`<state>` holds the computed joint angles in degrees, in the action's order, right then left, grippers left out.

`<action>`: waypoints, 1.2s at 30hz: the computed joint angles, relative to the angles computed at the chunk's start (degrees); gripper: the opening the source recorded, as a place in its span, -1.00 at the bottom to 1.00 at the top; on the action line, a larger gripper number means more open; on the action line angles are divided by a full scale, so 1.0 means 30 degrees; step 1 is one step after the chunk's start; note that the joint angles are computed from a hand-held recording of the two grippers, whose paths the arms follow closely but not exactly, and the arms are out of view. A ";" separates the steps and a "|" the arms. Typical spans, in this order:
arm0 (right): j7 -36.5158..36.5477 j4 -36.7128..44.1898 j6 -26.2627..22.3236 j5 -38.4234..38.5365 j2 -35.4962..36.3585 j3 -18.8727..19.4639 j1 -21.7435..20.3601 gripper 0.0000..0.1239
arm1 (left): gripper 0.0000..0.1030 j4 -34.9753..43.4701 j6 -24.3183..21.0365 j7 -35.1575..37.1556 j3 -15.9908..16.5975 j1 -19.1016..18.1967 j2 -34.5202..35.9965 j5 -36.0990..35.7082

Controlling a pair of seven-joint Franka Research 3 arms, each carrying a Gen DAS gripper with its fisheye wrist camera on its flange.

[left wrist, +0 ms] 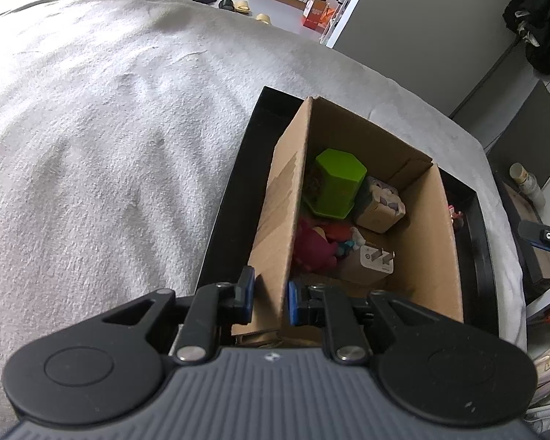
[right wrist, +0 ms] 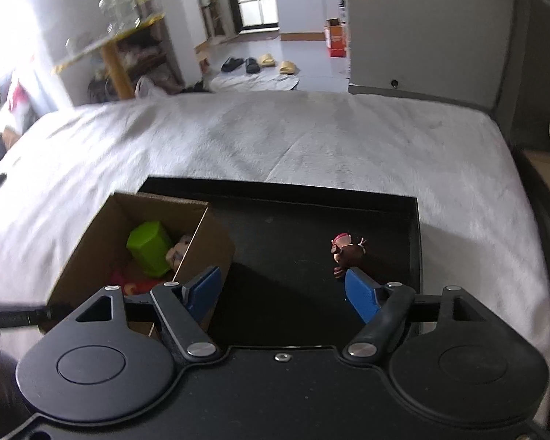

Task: Organize rigid objects
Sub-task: 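Withdraw the right gripper and move it to the brown monkey figure, then close the right gripper on the brown monkey figure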

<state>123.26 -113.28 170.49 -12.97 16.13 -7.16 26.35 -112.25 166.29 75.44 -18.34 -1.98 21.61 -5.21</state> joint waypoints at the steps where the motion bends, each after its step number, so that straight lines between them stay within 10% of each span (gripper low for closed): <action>1: 0.0382 -0.0104 0.0428 -0.0115 0.0158 -0.0234 0.0122 0.19 | -0.68 0.0034 -0.0049 -0.0126 0.0101 -0.0095 0.0007 0.0095; 8: 0.0896 -0.0921 0.2447 0.0430 0.1166 -0.1808 0.1205 0.19 | -0.68 0.0318 -0.0501 -0.1188 0.0871 -0.0848 0.0031 0.1317; 36: -0.7026 0.2491 0.4968 0.7026 0.6421 0.0697 -0.1796 -0.14 | -0.69 0.3608 -0.4337 -0.6267 0.2985 -0.3318 0.1688 0.6680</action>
<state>102.19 -105.80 185.39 8.11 35.39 -5.07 20.96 -101.42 153.28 56.64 -9.38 -11.93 26.67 14.83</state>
